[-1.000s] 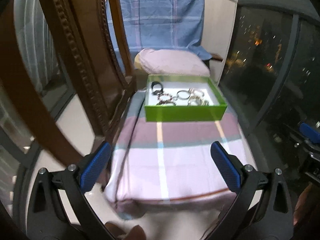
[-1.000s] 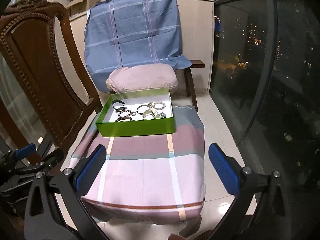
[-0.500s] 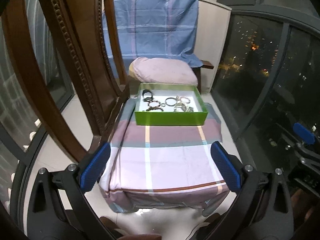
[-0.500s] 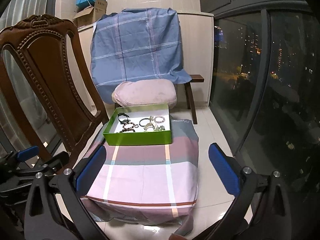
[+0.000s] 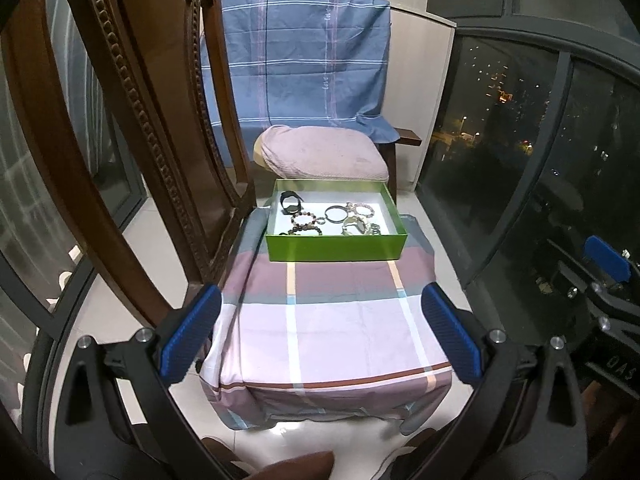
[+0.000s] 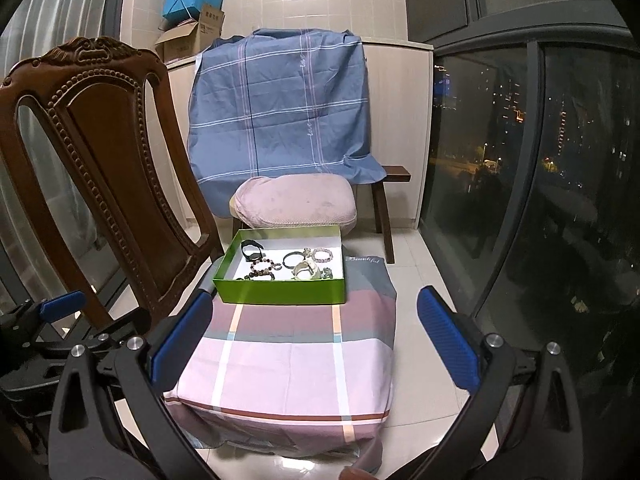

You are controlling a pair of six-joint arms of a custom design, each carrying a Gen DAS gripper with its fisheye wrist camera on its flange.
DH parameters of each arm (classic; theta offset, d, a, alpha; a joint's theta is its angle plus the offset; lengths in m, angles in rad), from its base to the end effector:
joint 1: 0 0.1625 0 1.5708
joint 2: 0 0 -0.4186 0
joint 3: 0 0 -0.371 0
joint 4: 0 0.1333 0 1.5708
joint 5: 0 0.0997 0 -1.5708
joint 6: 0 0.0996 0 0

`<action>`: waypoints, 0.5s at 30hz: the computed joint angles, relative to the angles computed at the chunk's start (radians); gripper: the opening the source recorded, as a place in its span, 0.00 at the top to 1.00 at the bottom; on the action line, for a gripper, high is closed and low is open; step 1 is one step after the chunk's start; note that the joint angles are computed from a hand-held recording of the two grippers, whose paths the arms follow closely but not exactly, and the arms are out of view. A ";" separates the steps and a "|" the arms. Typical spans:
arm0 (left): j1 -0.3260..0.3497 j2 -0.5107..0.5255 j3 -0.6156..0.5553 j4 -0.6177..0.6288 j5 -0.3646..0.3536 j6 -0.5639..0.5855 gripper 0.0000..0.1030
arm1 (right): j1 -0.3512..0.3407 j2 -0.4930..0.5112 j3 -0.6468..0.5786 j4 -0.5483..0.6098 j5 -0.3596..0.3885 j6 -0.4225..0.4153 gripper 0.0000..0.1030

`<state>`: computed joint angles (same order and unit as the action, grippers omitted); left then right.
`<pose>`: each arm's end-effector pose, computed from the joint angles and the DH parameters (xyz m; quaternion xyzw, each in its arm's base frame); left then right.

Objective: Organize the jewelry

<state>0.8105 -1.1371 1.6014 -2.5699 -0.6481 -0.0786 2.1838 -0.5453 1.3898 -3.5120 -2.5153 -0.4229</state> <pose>-0.2759 -0.5988 0.3753 0.1778 0.8533 -0.3909 0.2958 0.4468 -0.5437 0.1643 0.1702 -0.7777 0.4990 0.3424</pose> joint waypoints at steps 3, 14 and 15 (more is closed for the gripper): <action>0.001 -0.002 0.000 0.004 0.002 -0.003 0.04 | 0.001 0.004 -0.006 -0.004 0.000 -0.006 0.03; 0.008 -0.009 -0.002 0.020 -0.005 -0.014 0.04 | -0.001 0.013 -0.024 0.005 -0.010 -0.002 0.03; 0.008 -0.008 -0.002 0.021 -0.006 -0.013 0.04 | -0.001 0.014 -0.025 0.004 -0.010 -0.002 0.03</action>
<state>0.8183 -1.1453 1.5992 -2.5488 -0.6540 -0.0920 2.1824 -0.5318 1.3650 -3.5081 -2.5250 -0.4252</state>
